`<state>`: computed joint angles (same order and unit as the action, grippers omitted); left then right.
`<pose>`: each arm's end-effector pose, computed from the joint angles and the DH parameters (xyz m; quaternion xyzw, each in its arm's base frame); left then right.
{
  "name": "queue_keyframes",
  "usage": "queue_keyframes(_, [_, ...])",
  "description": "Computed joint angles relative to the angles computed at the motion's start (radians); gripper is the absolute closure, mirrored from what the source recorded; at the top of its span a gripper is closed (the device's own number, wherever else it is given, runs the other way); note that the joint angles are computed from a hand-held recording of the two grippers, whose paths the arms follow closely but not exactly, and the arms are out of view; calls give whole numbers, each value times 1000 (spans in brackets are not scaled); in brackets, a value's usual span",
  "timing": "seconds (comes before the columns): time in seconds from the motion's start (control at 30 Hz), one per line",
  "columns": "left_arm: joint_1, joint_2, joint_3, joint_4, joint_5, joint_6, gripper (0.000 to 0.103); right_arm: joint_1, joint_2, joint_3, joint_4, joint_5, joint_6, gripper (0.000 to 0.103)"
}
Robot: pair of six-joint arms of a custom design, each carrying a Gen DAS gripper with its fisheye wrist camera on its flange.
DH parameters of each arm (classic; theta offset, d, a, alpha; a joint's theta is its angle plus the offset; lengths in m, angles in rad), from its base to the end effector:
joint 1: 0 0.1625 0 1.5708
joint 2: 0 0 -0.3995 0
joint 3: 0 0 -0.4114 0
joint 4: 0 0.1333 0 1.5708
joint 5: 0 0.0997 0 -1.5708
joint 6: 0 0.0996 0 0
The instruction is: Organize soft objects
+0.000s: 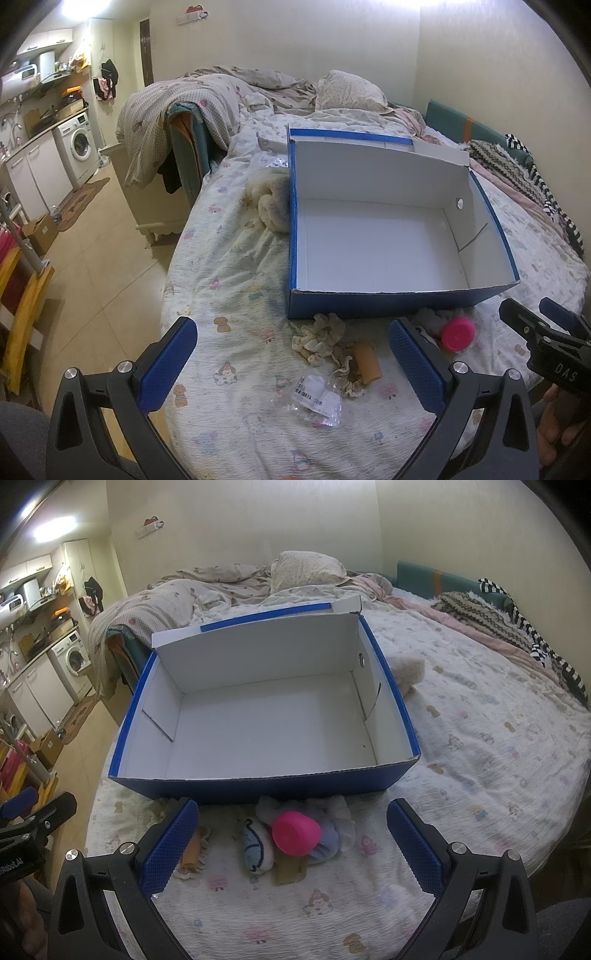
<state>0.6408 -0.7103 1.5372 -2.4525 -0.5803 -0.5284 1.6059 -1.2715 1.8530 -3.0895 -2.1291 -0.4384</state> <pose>-0.4188 -0.5826 0.0712 0.1627 0.8644 -0.3345 0.3382 0.1011 -0.5855 0.3486 0.0802 -0.8629 0.3761 0.3278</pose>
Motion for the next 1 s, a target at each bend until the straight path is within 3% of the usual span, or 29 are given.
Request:
queue_keyframes(0.8, [8,9,-13,42,-13,-20,0,0,5,-2,19,2,15,0])
queue_keyframes(1.0, [50,9,-61,222,-41,-182,0,-2,-5,-6,63,1,34,0])
